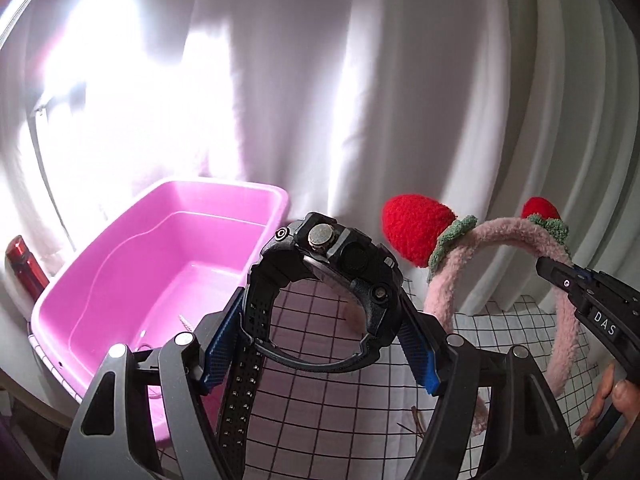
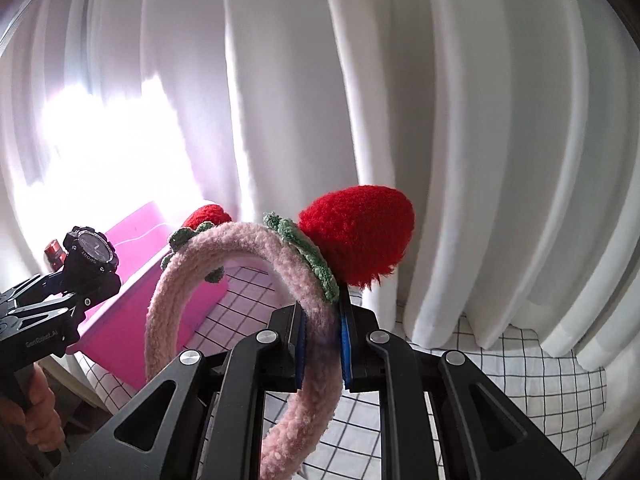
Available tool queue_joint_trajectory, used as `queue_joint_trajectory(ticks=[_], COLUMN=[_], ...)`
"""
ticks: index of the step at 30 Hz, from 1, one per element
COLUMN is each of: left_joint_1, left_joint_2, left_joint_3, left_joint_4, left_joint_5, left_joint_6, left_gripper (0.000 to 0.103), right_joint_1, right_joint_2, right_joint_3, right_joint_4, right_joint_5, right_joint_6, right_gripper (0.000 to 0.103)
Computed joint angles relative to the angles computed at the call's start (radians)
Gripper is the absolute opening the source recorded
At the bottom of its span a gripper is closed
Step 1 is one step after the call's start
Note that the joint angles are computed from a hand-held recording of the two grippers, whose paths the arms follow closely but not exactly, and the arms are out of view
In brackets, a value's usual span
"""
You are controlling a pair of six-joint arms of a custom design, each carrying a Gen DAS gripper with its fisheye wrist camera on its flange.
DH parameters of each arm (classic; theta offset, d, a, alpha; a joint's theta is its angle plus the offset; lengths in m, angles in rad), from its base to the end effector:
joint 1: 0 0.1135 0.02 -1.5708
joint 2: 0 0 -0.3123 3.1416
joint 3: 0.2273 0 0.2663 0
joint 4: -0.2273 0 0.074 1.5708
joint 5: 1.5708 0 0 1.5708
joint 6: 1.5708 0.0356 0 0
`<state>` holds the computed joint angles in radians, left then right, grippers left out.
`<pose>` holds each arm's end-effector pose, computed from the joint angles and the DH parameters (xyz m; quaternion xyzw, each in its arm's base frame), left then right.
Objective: Organize jewelry
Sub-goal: 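Carry the watch and headband over the pink tub and open both tools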
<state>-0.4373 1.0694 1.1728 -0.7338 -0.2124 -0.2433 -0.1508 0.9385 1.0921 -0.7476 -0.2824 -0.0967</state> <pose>0.1931 -0.0820 0.4097 0.0381 0.8869 -0.0613 0.4562 0.1718 -0.0161 0.4039 -0.0424 0.8758 0.0660 0.4763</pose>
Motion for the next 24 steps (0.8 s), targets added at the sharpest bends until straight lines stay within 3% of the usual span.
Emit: queue_joint_trajectory(ticks=[7,15,24], left_joint_1=[0.307,0.68,0.874], left_joint_2=[-0.041,-0.009,0.103], left_joint_3=[0.022,0.034,-0.007], left_joint_4=[-0.016,0.001,0.068], left_joint_5=[0.121,0.317,0.42], left_joint_6=[0.12,0.267,0.363], left_gripper=[0.069,0.069,0.069], right_joint_1=[0.334,0.613,0.785], right_joint_2=[0.087,0.279,0.53], right_joint_3=[0.072,0.18,0.335], right_joint_4=[0.079,0.154,0.155], right_joint_5=[0.183,0.335,0.439], right_joint_6=[0.114,0.154,0.159], right_gripper=[0.013,0.013,0.013])
